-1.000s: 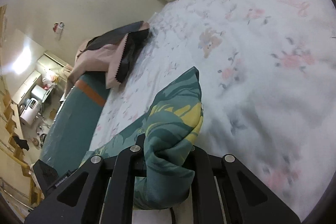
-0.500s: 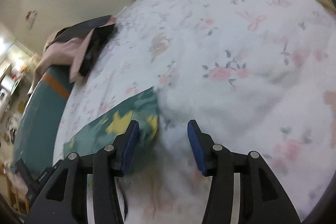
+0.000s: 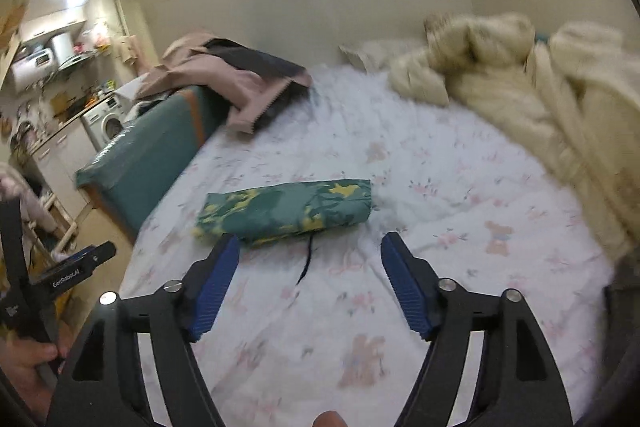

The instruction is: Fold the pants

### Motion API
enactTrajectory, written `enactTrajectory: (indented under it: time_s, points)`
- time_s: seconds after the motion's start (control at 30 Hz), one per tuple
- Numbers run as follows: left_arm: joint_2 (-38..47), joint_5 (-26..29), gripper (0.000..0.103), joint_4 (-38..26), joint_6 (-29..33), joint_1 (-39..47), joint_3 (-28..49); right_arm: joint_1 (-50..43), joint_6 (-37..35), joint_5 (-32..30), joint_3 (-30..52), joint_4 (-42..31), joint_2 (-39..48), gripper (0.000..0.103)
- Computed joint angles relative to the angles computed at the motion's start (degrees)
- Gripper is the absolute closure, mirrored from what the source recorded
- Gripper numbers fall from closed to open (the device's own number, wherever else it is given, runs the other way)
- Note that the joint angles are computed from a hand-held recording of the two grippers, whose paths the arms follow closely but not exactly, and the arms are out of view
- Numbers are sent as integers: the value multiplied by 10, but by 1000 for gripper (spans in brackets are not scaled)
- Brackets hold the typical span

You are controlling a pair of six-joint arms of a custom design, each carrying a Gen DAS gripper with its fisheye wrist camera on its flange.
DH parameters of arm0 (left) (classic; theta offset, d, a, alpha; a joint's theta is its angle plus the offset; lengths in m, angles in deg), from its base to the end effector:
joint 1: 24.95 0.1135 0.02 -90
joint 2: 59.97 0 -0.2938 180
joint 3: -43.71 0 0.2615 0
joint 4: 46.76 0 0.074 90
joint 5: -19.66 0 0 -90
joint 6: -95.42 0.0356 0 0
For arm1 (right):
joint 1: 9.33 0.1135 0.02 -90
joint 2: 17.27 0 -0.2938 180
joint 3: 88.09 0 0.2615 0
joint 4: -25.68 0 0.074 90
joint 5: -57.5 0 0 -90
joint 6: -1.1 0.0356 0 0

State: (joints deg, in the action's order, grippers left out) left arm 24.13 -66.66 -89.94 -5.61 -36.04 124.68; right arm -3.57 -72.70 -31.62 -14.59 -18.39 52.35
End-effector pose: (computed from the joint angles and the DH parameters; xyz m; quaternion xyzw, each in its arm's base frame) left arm 0.3200 -0.0651 0.3123 0.0124 0.9277 -0.1006 0.3593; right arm 0.2610 0.0258 0.3359 0.0857 0.9029 0.0734 0.4147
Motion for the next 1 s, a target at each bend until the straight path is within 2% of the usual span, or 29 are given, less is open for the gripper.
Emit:
enactTrajectory:
  time_s: [0.07, 0.13, 0.17, 0.23, 0.3, 0.4, 0.5, 0.53, 0.63, 0.7, 0.87, 0.9, 0.97, 1.0]
  points:
    - [-61, 15, 47, -33, 4, -9, -17, 45, 24, 41, -2, -42, -52, 27]
    - [-108, 3, 45, -61, 10, -25, -23, 89, 50, 77, 4, -86, -85, 27]
    - [-128, -7, 41, -70, 12, -31, -28, 114, 64, 100, 5, -106, -103, 27]
    - [-182, -20, 24, -93, 18, -38, -43, 167, 92, 150, 9, -144, -130, 26]
    - [-230, -41, 19, -121, 22, -49, -52, 219, 130, 194, 17, -187, -151, 25]
    - [-279, -78, 19, -160, 34, -74, -55, 310, 203, 262, 25, -250, -181, 13]
    - [-325, -113, 18, -206, 26, -100, -62, 439, 301, 364, 29, -322, -190, 9]
    - [-338, -110, 14, -216, 21, -102, -67, 482, 345, 394, 29, -349, -188, 5]
    - [-384, -108, 3, -233, 5, -111, -94, 612, 498, 471, 28, -442, -170, 3]
    - [-405, -126, 2, -243, -18, -127, -108, 664, 566, 489, 27, -485, -155, 3]
    - [-439, -165, 0, -238, -65, -194, -138, 714, 643, 516, 38, -543, -126, 1]
    - [-437, -188, 0, -239, -67, -221, -139, 720, 653, 524, 41, -550, -120, 0]
    - [-430, -270, 0, -241, -77, -288, -140, 718, 654, 528, 40, -550, -113, 0]
    - [-431, -288, 0, -242, -81, -303, -140, 718, 658, 528, 39, -551, -111, 0]
